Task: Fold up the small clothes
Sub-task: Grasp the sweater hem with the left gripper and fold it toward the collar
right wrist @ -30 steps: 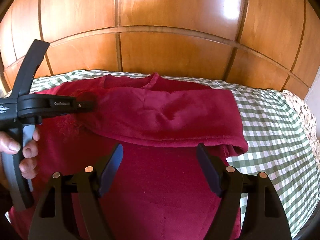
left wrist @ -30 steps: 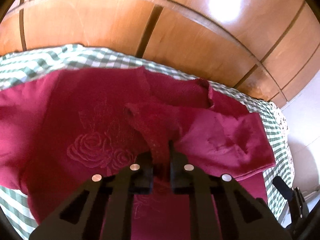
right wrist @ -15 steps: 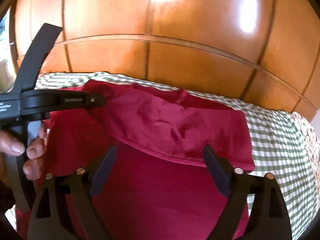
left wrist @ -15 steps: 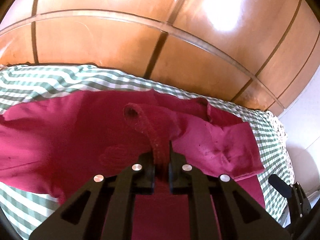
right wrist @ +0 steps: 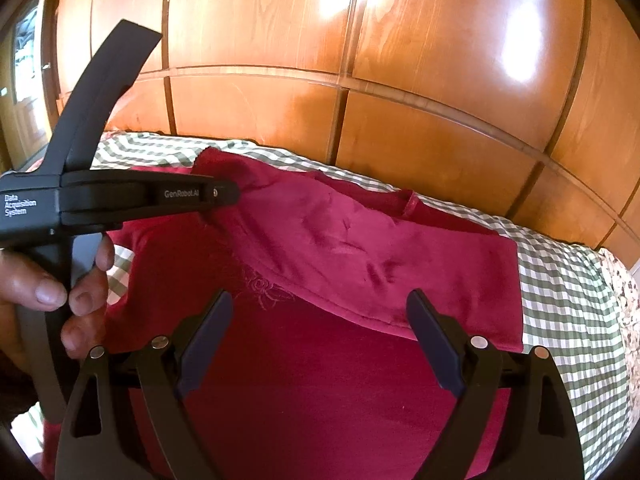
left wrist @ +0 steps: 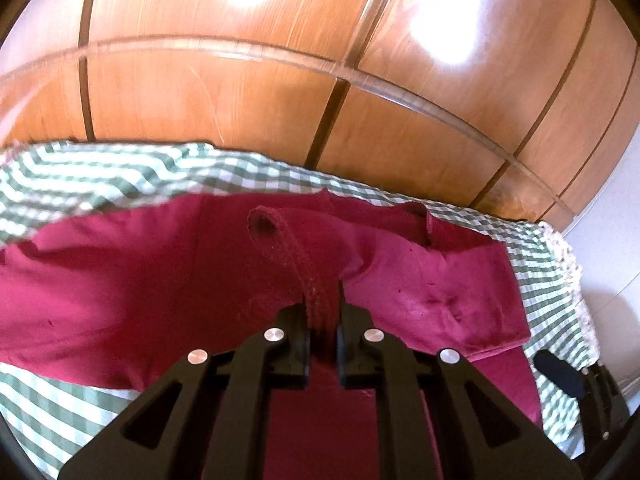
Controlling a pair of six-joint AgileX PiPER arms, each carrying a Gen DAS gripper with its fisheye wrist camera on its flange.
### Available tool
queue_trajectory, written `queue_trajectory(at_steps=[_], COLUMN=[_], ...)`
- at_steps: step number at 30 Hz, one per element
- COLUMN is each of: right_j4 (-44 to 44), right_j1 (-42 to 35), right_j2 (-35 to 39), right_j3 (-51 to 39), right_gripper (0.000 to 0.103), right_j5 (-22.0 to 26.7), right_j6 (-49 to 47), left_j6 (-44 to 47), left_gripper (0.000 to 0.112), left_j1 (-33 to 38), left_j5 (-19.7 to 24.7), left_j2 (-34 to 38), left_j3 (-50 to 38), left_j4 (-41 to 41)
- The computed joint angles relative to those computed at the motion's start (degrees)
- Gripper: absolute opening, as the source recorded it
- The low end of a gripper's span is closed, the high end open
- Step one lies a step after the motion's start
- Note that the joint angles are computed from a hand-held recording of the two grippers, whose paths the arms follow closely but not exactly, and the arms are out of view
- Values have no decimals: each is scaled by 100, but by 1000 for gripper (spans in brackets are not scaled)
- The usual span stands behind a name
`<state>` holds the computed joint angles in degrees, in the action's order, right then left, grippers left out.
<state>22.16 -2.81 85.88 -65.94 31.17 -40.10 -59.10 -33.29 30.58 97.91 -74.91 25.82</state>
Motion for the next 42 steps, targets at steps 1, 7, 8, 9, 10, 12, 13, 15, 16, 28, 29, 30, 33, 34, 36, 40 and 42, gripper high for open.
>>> queue_trajectory(at_steps=[1,7,8,9,10,12,13,15,16,28,29,30,33,34,36,40,42], right_j4=[29,-180,-208,-222,-200,-263,-186,359,865,763,449,125,-482,-516,-598,-999,-1098], right_j1=[-31,-164,-198,-260,-326,-486,-644,-1029,-1384,-1852,-1714,-1593,-1293,-1235,-1199,-1136,-1073], right_j2=[6,28,38,74,110,275,379,538,662,2471,2699,2876,3088,2978,2895,2685,2435], right_j3=[-7,12,17,13,11,-105,-208,-388,-553,-2860,-3056,-3178,-2844,-2566,-2421,-2256,-2014], right_gripper=[88,91,91,91,91,91,91,91,91,73,72,72,80,80,82,84,85], right_j5=[8,-49,-69,-90,-97,-22,93,312,567,1522,1566,1539,795,449,290,170,26], right_j6=[-39,286,356,444,477,673,653,166,-258,335,568,786,1055,992,1063,1403,1493], left_j6=[-82,-533,-591,-631,-603,-529,-525,-490,-498,-531,-596,-681,-1045,-1325,-1894,-2347,-2079], left_gripper=[7,7,7,7,7,7,7,7,7,13,18,20,33,41,52,51,51], left_j1=[-54,-275,-289,-301,-283,-233,-219,-138,-103,176,181,174,207,221,224,816,1331], left_j5=[83,570,643,713,742,731,733,613,530,644,610,567,499,451,569,176,-14], left_j2=[5,141,194,254,340,453,508,489,444,924,924,878,465,226,-113,-1289,-1803], left_j3=[-40,-253,-285,-309,-337,-343,-331,-238,-188,-290,-231,-146,287,543,916,2249,2846], left_j4=[169,1010,1115,1210,1195,1093,1108,993,954,798,868,946,1067,1218,1546,1253,760])
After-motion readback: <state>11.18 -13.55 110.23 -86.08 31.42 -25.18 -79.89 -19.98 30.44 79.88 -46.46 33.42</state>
